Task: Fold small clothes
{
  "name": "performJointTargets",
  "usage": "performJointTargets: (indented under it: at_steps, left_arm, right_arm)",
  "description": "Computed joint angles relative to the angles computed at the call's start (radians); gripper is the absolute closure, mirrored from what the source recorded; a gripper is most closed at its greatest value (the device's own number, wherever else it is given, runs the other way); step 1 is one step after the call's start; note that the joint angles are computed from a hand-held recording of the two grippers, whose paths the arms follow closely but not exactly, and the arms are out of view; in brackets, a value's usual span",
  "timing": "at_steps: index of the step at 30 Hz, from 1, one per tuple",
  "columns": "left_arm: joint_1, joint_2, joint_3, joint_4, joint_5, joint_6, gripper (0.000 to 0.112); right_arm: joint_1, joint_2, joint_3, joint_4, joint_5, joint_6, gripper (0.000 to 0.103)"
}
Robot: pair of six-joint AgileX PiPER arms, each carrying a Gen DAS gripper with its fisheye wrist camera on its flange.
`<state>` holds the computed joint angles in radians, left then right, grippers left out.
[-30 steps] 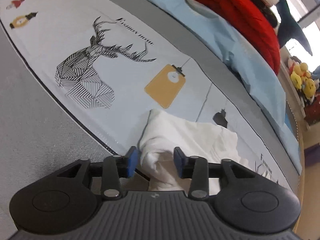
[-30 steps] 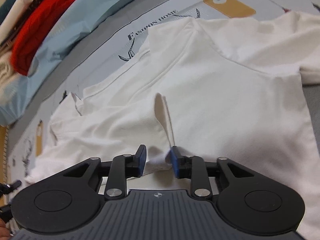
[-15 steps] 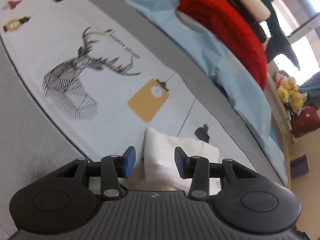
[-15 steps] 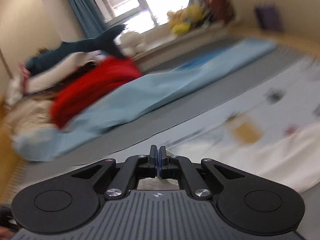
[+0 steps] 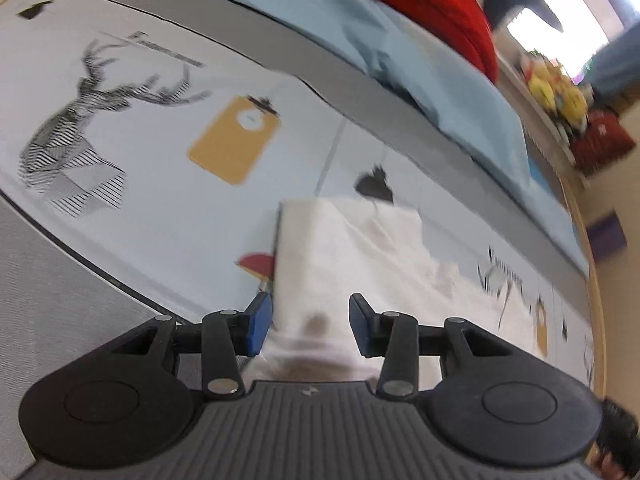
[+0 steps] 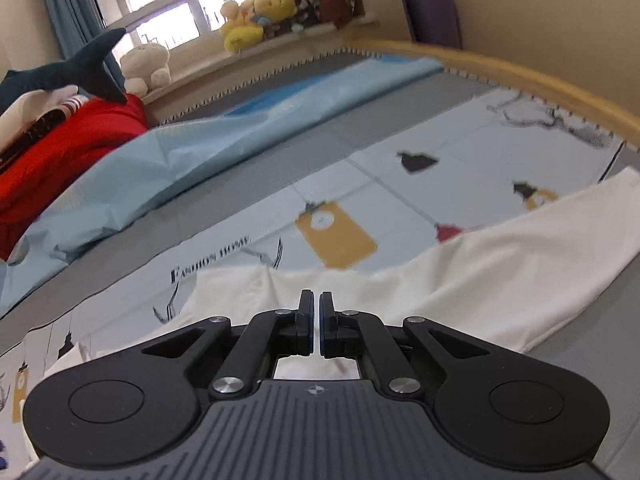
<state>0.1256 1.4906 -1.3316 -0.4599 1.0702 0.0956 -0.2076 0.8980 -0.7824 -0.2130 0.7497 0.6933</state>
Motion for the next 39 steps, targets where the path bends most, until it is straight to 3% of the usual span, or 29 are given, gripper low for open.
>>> performJointTargets:
  at_steps: [2,3,4,6,11,15,19,22,29,30,31,35,37,39]
  left_arm:
    - [-0.015,0.005,0.025,0.0,-0.004,0.04,0.071]
    - [-0.03,0.014,0.029,0.021,0.006,0.052,0.079]
    - [-0.057,0.028,0.022,0.082,0.03,0.05,0.09]
    - [-0.126,0.05,0.01,0.239,0.077,0.034,0.096]
    - [-0.156,0.034,0.008,0.301,0.088,0.06,0.095]
    - [-0.126,0.012,0.026,0.243,-0.002,0.028,0.093]
    - [-0.08,-0.003,0.055,0.126,-0.09,0.048,0.083]
    - [-0.056,0.012,0.086,0.061,-0.154,0.066,0.08]
    - [-0.033,0.108,0.077,-0.063,-0.25,0.084,0.078]
    - [-0.031,0.112,0.079,-0.083,-0.251,0.102,0.083]
    - [-0.036,0.122,0.072,-0.083,-0.25,0.124,0.111]
    - [-0.101,0.068,0.114,0.039,-0.371,0.141,0.11]
    - [-0.114,0.052,0.118,0.071,-0.387,0.127,0.109]
    - [-0.142,0.052,0.087,0.201,-0.36,0.009,0.108]
  right_arm:
    - [-0.066,0.001,0.015,0.156,0.004,-0.124,0.099]
    - [-0.105,0.019,0.014,0.244,0.013,-0.2,0.099]
    - [-0.12,0.032,0.012,0.292,0.031,-0.236,0.099]
    - [-0.14,0.071,0.002,0.349,0.075,-0.282,0.098]
    - [-0.165,0.132,0.036,0.404,0.111,-0.327,0.094]
    - [-0.189,0.12,0.057,0.395,0.093,-0.288,0.102]
    - [-0.12,0.082,0.043,0.213,0.091,-0.084,0.099]
    - [-0.204,0.069,0.052,0.325,0.076,-0.196,0.097]
    - [-0.246,0.099,0.026,0.387,0.102,-0.275,0.094]
    - [-0.251,0.104,0.018,0.393,0.104,-0.287,0.094]
    - [-0.25,0.104,0.012,0.395,0.105,-0.29,0.094]
    - [-0.251,0.109,-0.007,0.418,0.114,-0.319,0.094]
    - [-0.25,0.107,-0.014,0.436,0.117,-0.344,0.094]
    - [-0.242,0.104,-0.022,0.43,0.126,-0.335,0.094]
